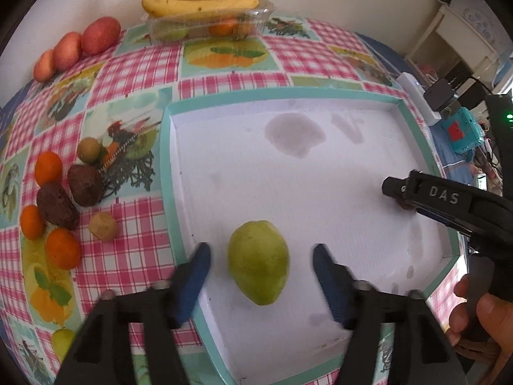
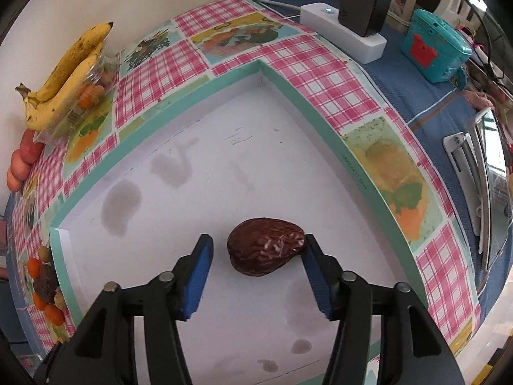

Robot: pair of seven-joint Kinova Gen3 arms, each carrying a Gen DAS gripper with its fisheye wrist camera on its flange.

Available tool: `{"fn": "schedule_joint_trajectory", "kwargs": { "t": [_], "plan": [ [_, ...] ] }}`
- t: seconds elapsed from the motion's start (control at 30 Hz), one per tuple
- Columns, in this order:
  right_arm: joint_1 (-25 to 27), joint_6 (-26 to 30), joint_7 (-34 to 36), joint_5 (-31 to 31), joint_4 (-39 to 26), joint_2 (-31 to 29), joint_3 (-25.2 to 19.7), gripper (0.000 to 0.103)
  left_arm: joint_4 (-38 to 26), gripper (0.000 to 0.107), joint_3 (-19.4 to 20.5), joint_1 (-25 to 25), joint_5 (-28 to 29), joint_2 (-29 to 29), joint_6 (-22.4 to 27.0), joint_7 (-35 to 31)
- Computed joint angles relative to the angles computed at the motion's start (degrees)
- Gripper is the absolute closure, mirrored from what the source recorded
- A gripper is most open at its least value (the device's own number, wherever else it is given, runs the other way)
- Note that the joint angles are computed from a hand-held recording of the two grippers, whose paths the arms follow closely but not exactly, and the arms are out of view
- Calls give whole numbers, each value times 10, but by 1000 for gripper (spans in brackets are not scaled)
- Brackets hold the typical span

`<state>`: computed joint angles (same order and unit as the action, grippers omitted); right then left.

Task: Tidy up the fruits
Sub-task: 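Carry the pear and date over the white tray with both tools, then open both tools to drop the pear and date into the tray, then move both tools back toward the fruit pile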

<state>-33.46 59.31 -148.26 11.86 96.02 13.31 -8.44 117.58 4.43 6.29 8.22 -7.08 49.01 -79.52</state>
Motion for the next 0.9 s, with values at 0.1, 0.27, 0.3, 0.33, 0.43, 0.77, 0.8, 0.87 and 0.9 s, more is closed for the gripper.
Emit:
{"fn": "schedule_joint_trajectory", "kwargs": {
  "t": [0.1, 0.27, 0.3, 0.33, 0.43, 0.77, 0.8, 0.87, 0.9],
  "plan": [
    [0, 9, 2, 0, -7, 6, 1, 39, 3, 30, 4, 3, -4, -10, -8, 1],
    [-2, 15, -9, 12, -6, -6, 4, 36, 6, 5, 17, 1, -36, -36, -11, 35],
    [-2, 16, -11, 15, -6, -9, 3, 35, 6, 4, 17, 0, -40, -43, -12, 40],
    [-2, 16, -11, 15, -7, -10, 2, 30, 3, 4, 15, -3, -46, -48, -9, 46],
    [-5, 21, -19, 27, -10, -16, 0, 21, 2, 4, 18, -19, -74, -65, -1, 81],
    [-24, 23, -19, 62, -15, -39, -20, 13, 9, 4, -46, -102, -128, -127, 31, 98],
    [-27, 17, -16, 62, -15, -42, -23, 13, 10, 4, -55, -110, -129, -133, 32, 92],
    [-30, 0, -10, 61, -14, -45, -28, 13, 11, 4, -73, -127, -133, -142, 32, 78],
    [-32, -6, -9, 60, -13, -47, -30, 13, 12, 4, -76, -138, -139, -147, 31, 75]
  ]
}}
